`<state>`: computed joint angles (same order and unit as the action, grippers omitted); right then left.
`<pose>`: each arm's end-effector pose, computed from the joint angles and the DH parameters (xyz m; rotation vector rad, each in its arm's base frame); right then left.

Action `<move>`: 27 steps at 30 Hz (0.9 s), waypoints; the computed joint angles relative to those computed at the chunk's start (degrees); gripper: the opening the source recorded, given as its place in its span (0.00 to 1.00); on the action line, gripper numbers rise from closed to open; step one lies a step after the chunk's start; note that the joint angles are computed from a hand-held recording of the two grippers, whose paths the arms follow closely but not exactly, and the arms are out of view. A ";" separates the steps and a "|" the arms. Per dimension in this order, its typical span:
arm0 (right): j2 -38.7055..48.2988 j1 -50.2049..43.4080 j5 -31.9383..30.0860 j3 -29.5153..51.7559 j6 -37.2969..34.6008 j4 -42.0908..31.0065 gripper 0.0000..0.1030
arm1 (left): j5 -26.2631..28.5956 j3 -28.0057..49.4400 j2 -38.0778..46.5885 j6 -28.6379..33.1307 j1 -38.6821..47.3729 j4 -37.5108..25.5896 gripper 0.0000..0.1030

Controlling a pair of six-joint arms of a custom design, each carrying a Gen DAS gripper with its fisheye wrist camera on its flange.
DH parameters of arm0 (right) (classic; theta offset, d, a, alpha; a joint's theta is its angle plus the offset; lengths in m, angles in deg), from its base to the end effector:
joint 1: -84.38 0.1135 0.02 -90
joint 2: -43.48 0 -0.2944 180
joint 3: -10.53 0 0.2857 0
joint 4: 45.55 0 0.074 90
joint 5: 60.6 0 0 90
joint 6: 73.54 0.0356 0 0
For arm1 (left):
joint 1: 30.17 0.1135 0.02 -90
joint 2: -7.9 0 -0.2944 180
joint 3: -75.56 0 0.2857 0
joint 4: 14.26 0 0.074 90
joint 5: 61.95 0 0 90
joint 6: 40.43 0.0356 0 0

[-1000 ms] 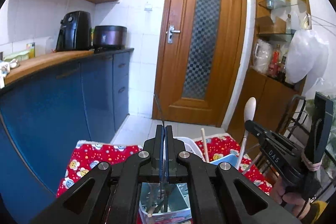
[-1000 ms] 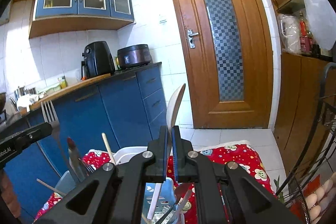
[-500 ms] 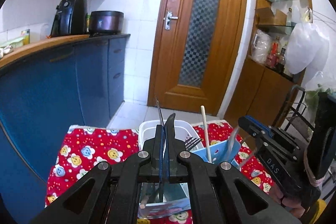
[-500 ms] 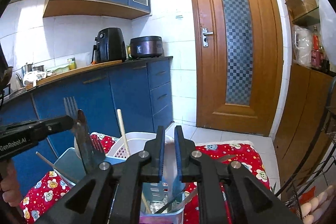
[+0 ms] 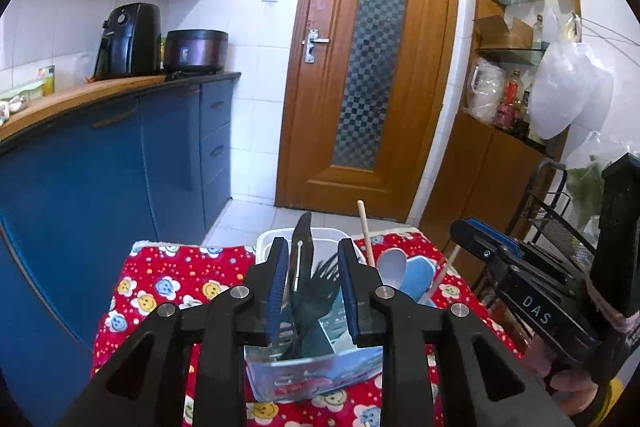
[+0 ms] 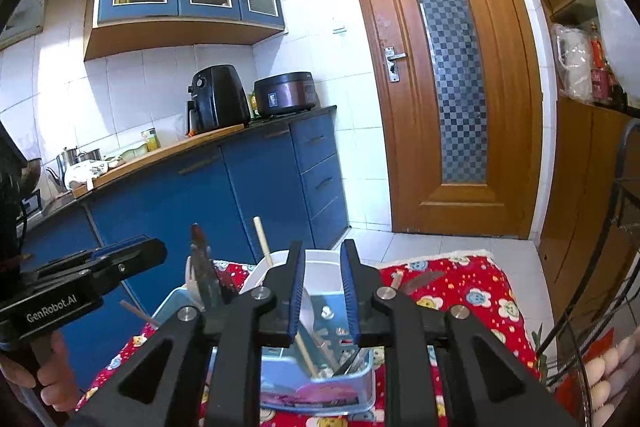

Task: Organize utensils
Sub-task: 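Lower the spoon and fork into the holder and open both tools, then move the right tool down to the last wooden chopstick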

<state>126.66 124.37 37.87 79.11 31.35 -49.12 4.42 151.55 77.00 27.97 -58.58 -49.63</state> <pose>0.2832 0.2307 0.2997 -0.3158 1.8910 0.5132 0.2639 -0.1265 0.3720 -0.1304 2.0209 -0.1246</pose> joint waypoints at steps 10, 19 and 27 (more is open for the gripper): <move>-5.50 2.49 -2.07 -4.07 4.51 -6.49 0.21 | -4.11 -2.74 -5.58 -3.70 -5.11 -4.30 0.26; -8.72 6.20 -1.28 -8.26 8.24 -11.96 0.21 | -7.45 -5.97 -9.28 -9.21 -9.70 -9.59 0.26; -9.68 8.65 -1.14 -12.40 13.05 -12.95 0.21 | -8.15 -10.01 -12.18 -15.00 -12.79 -13.50 0.27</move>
<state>116.97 133.02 36.73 66.71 44.40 -62.07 -3.74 141.53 64.82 12.98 -71.38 -63.13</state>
